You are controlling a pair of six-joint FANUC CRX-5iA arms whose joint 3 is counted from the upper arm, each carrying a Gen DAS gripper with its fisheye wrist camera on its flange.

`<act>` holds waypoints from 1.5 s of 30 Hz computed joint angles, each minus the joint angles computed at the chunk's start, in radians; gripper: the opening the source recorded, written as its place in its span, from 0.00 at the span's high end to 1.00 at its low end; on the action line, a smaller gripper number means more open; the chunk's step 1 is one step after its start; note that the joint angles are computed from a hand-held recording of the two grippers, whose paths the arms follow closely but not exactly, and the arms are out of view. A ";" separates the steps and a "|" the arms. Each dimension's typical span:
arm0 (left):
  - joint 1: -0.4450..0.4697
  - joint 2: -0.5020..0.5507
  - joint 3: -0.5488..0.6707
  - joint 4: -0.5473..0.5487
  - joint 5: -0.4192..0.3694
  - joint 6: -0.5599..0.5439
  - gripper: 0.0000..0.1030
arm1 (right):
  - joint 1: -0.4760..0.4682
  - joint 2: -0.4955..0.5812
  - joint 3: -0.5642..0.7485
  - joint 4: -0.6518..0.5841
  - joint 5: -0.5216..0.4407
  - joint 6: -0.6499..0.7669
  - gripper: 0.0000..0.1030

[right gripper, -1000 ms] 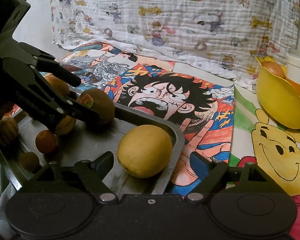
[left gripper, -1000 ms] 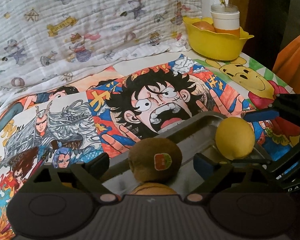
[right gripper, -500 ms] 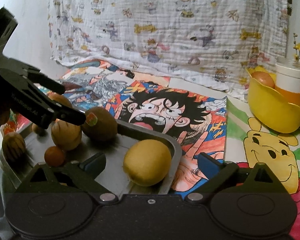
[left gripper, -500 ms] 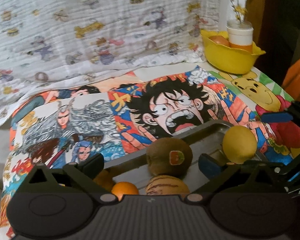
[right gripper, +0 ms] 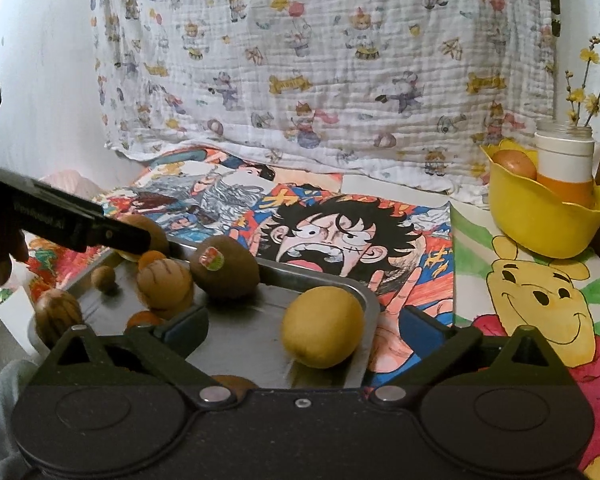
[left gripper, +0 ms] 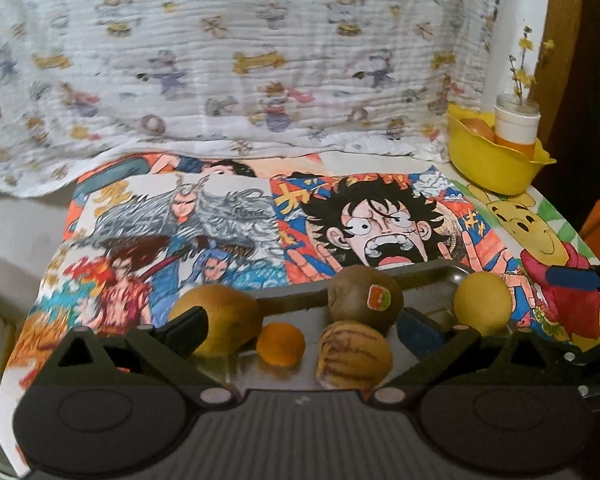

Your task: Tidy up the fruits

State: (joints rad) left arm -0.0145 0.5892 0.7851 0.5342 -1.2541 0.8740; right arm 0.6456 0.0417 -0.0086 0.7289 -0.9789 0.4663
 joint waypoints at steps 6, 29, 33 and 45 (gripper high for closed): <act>0.029 -0.107 -0.173 0.027 0.088 0.024 0.01 | 0.034 -0.016 -0.028 0.060 -0.010 -0.102 0.01; 0.147 -0.466 -0.727 0.208 0.364 -0.037 0.01 | 0.203 -0.082 -0.169 0.352 -0.074 -0.476 0.01; 0.164 -0.512 -0.792 0.222 0.403 -0.071 0.01 | 0.227 -0.081 -0.181 0.384 -0.097 -0.533 0.01; 0.187 -0.579 -0.889 0.244 0.442 -0.136 0.01 | 0.268 -0.064 -0.198 0.421 -0.130 -0.586 0.01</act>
State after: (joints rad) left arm 0.1726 0.0098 -0.1039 0.7779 -0.8122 0.7383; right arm 0.9140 -0.0220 -0.2071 1.1502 -1.1085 -0.1201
